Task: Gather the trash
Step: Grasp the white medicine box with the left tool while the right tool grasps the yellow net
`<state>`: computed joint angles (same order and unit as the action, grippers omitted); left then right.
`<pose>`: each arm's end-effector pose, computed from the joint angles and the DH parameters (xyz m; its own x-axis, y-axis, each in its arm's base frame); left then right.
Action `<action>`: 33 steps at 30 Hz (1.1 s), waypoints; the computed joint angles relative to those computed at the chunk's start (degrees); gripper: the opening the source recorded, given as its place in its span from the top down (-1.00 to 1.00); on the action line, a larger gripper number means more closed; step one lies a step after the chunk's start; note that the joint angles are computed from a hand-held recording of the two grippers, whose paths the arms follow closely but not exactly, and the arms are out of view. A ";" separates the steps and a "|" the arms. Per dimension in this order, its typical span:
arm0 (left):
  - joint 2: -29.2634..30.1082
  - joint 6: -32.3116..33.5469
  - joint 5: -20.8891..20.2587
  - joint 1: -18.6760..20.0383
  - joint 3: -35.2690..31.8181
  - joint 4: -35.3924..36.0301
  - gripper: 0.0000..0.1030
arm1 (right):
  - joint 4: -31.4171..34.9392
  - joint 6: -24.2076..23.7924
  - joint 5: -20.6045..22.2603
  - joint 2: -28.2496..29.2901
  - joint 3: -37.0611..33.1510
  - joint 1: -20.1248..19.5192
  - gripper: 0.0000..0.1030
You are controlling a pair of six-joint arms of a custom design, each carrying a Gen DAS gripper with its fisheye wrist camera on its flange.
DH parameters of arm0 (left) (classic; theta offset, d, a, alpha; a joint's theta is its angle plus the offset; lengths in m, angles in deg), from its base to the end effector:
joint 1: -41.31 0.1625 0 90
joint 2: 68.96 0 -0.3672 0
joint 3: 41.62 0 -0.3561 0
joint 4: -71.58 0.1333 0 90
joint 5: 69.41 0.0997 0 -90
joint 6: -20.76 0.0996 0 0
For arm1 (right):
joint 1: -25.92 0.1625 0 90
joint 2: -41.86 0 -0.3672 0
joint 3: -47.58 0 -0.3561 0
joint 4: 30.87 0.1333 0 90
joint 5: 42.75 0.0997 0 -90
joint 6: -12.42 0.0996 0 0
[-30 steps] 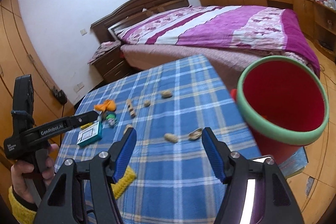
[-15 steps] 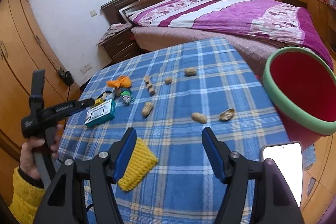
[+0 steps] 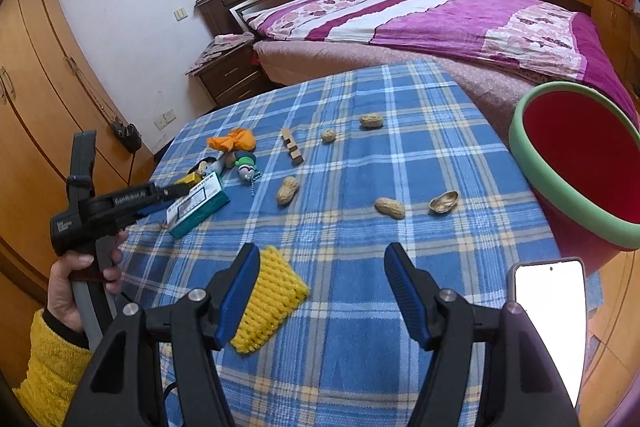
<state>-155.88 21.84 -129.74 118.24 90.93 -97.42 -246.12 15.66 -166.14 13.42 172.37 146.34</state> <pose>0.0875 -0.4306 0.2572 -0.9042 -0.0534 -0.4237 0.2059 0.8147 -0.5422 0.2758 -0.3147 -0.0412 -0.8784 -0.1504 0.4537 -0.3943 0.7647 -0.5097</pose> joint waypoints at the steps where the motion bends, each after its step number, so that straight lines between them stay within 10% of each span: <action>1: -0.30 -0.27 -0.27 0.05 0.36 0.30 0.17 | -0.15 -0.02 0.06 -0.04 0.13 0.02 -0.31; 14: -1.76 0.39 4.25 -6.58 4.85 -1.06 -0.10 | -0.59 0.07 0.15 -0.47 1.11 0.34 -0.31; 20: 3.87 1.56 12.81 -8.67 4.04 -3.14 -0.10 | 0.53 0.51 -0.01 -0.69 1.28 0.25 -0.31; 33: 4.35 0.46 10.01 -6.65 4.32 -3.46 -0.07 | 4.98 0.83 1.33 0.51 -0.06 -0.27 -0.31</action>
<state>-151.53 22.30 -119.73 111.59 95.25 -100.88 -241.14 16.49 -164.81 13.93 172.31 146.07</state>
